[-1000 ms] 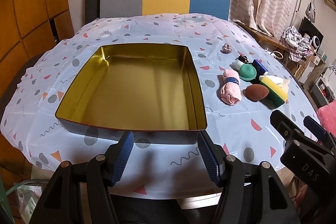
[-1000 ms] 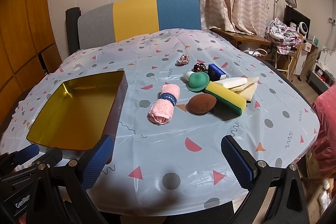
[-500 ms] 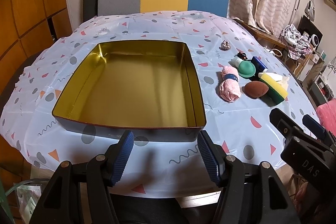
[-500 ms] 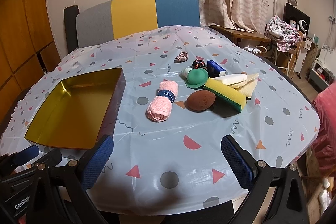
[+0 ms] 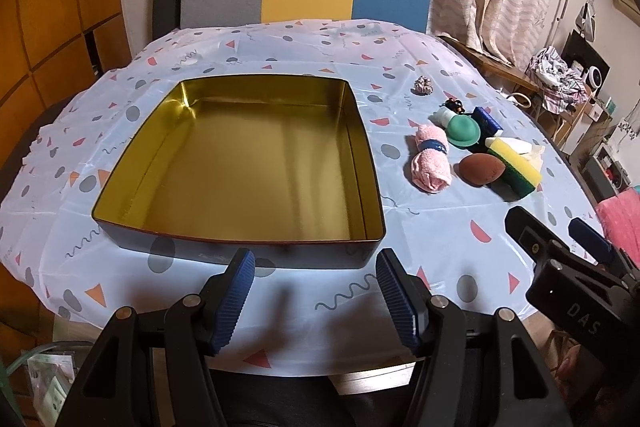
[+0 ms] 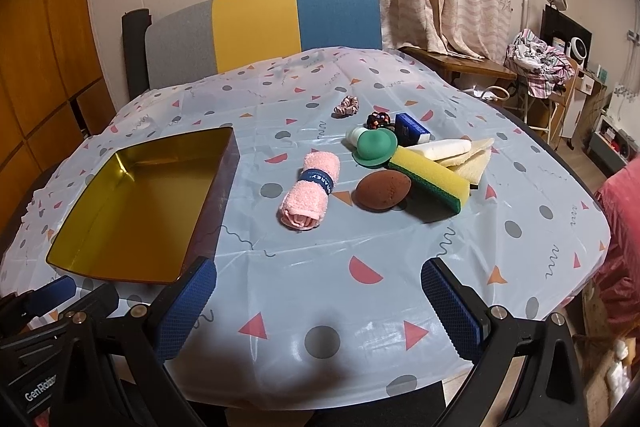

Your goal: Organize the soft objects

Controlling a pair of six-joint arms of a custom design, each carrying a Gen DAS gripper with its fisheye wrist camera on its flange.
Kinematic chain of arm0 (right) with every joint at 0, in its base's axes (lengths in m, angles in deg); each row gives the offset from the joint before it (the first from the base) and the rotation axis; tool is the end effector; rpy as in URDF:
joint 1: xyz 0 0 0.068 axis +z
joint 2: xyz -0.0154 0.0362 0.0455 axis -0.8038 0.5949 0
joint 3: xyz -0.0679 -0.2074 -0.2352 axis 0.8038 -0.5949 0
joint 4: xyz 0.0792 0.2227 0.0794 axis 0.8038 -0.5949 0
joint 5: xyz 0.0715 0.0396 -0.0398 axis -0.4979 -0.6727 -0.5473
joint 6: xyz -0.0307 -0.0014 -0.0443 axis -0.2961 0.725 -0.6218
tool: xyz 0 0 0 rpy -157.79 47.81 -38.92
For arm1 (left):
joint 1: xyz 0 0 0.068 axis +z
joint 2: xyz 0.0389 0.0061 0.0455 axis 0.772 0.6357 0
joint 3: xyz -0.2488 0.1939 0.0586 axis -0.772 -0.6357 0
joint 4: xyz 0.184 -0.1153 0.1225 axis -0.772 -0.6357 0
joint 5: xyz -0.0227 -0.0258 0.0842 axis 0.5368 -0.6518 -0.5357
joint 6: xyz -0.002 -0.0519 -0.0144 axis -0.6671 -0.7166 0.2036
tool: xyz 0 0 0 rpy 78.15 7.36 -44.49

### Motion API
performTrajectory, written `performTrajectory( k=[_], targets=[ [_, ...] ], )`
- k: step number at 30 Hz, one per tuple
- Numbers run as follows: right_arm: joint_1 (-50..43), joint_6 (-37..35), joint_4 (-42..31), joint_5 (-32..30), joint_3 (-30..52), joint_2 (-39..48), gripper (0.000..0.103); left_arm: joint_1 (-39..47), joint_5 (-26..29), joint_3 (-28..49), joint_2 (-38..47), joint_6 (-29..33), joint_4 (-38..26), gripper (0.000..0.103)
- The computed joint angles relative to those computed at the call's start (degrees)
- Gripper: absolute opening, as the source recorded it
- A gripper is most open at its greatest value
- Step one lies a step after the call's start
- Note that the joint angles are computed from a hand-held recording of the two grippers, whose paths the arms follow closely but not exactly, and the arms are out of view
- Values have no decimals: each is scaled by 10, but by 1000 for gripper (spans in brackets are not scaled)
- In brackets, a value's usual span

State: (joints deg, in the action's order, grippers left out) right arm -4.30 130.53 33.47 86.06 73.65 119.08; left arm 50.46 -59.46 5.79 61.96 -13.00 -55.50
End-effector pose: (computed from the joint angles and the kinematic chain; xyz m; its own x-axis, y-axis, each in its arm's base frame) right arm 0.1274 0.1097 0.2106 -0.5949 0.3153 -0.7394 0.4015 0.9134 0.0664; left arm 0.2069 -0.0105 0.2223 -0.7530 0.2109 -0.6233 0.3420 0.9347 -0.0969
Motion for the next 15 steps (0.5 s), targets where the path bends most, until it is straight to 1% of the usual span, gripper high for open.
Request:
performTrajectory(
  k=[5,12,15],
  targets=[
    [-3,-2,4,0,-2,0,103,13,30,7,14,6,-10,64],
    [-26,-24,28,-13,-21,-21,103,24,84,9,24,19,-18,64],
    [-44,-28,30,-16,-26,-25,103,27,117,14,43,34,-25,64]
  ],
)
